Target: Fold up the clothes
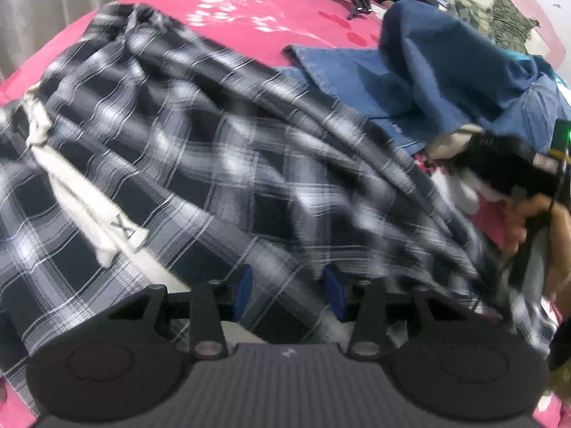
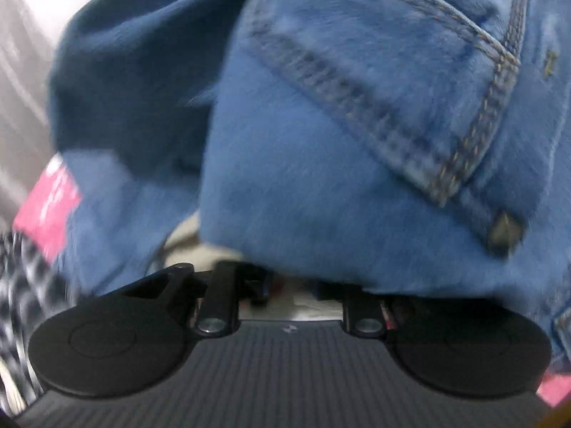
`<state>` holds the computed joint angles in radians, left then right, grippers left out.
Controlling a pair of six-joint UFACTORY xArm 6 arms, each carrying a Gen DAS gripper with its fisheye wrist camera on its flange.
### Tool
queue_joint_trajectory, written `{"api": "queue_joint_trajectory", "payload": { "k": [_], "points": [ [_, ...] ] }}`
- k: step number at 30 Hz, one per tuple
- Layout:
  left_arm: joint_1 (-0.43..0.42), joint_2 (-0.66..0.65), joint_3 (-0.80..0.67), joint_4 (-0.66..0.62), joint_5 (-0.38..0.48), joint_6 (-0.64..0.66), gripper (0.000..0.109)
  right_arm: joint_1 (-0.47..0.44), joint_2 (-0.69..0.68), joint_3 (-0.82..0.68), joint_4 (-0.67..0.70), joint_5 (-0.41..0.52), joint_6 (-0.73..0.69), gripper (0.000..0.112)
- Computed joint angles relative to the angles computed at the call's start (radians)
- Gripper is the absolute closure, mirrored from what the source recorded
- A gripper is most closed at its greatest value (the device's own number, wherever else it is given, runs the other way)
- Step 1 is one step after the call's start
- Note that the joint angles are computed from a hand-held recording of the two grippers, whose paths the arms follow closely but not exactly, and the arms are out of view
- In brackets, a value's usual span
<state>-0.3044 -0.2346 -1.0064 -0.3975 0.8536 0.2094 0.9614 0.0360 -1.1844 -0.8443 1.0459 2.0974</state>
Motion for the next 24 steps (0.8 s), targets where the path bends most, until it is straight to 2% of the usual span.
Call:
{"api": "queue_joint_trajectory", "payload": {
  "k": [4,8,10,12,16,17,18,19,20,22,24],
  "points": [
    [0.022,-0.002,0.007,-0.011,-0.009,0.023,0.063,-0.070,0.027,-0.034,-0.051,-0.014,-0.015,0.099],
    [0.044,0.000,0.014,-0.030,-0.021,0.038,0.063,-0.198,0.083,-0.118,-0.052,-0.073,-0.039,0.100],
    [0.051,-0.001,0.020,-0.027,-0.031,0.040,0.063,-0.255,0.132,-0.183,-0.014,-0.082,-0.059,0.101],
    [0.058,-0.002,0.026,-0.024,-0.041,0.041,0.063,-0.295,0.177,-0.245,0.091,-0.095,-0.102,0.100],
    [0.078,-0.012,0.039,-0.038,-0.064,0.044,0.063,-0.271,0.192,-0.296,0.298,-0.127,-0.316,0.094],
    [0.084,-0.013,0.043,-0.043,-0.070,0.051,0.062,-0.240,0.200,-0.333,0.345,-0.088,-0.417,0.087],
    [0.091,-0.012,0.043,-0.047,-0.076,0.058,0.062,-0.201,0.214,-0.381,0.364,-0.032,-0.496,0.079],
    [0.100,-0.009,0.045,-0.054,-0.081,0.069,0.062,-0.163,0.231,-0.433,0.376,0.025,-0.570,0.078],
    [0.109,-0.004,0.045,-0.065,-0.080,0.081,0.062,-0.133,0.243,-0.466,0.375,0.039,-0.628,0.076],
    [0.117,0.006,0.034,-0.081,-0.071,0.092,0.062,-0.079,0.281,-0.531,0.382,0.001,-0.802,0.075],
    [0.125,0.009,0.032,-0.097,-0.068,0.116,0.063,-0.057,0.377,-0.662,0.406,0.013,-0.945,0.073]
  ]
}}
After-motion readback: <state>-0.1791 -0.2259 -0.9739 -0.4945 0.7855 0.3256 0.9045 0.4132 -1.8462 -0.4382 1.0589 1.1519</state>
